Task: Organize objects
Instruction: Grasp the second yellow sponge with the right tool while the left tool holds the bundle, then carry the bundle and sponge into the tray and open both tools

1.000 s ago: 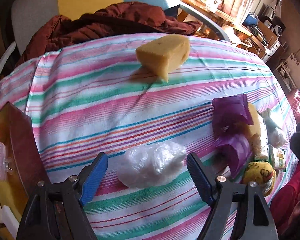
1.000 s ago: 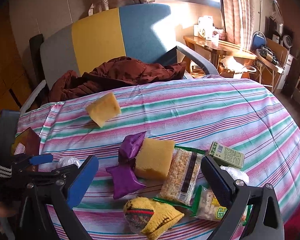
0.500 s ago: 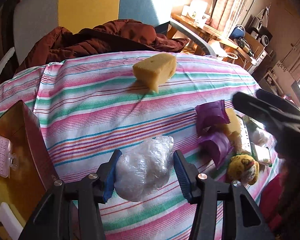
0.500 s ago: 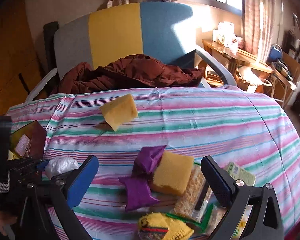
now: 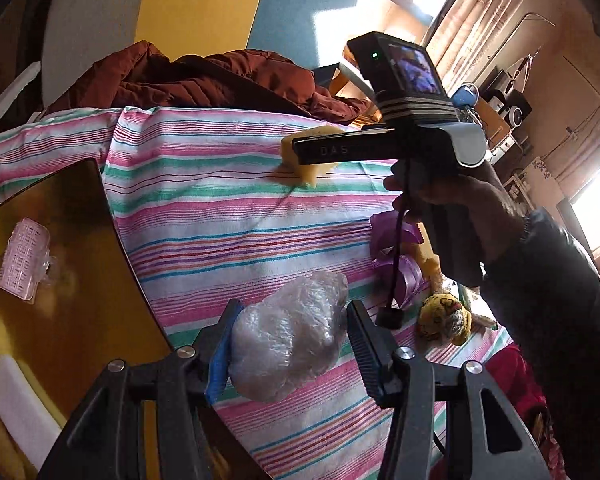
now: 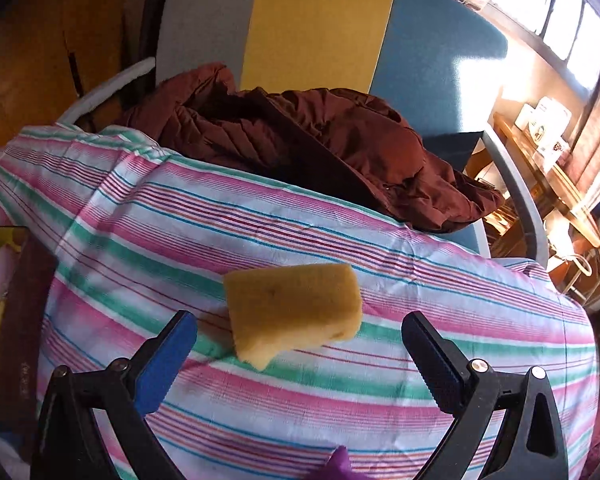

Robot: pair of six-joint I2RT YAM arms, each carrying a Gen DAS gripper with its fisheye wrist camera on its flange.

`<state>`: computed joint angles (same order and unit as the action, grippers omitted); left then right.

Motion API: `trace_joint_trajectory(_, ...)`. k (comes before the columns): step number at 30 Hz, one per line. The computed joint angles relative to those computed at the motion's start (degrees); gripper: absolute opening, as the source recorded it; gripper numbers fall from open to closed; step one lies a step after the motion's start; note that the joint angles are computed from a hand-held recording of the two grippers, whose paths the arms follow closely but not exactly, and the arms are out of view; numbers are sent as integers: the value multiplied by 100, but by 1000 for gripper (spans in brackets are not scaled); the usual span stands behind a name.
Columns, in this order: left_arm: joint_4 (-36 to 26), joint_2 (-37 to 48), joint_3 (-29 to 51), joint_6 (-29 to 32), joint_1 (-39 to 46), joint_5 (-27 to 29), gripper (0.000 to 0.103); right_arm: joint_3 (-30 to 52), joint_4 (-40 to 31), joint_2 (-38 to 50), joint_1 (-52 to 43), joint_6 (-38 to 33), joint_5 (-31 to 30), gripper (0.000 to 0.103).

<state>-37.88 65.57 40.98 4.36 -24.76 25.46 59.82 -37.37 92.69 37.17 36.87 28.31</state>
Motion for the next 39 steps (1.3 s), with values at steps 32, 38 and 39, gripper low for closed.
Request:
trace_joint_trajectory(32,-3779,-836,392,5580,6480,1409,53,1306,-1853,-19,4018,4540,1295,73)
trace_joint_trajectory(38,-3644,82,606,6640,8005,1256,53,2268,-1546,819,4323,4094,1211,74)
trace_joint_trajectory(39,-3551,229,645,6691,8155,1224,53,2404,-1450,953,4351,3999,1169,74)
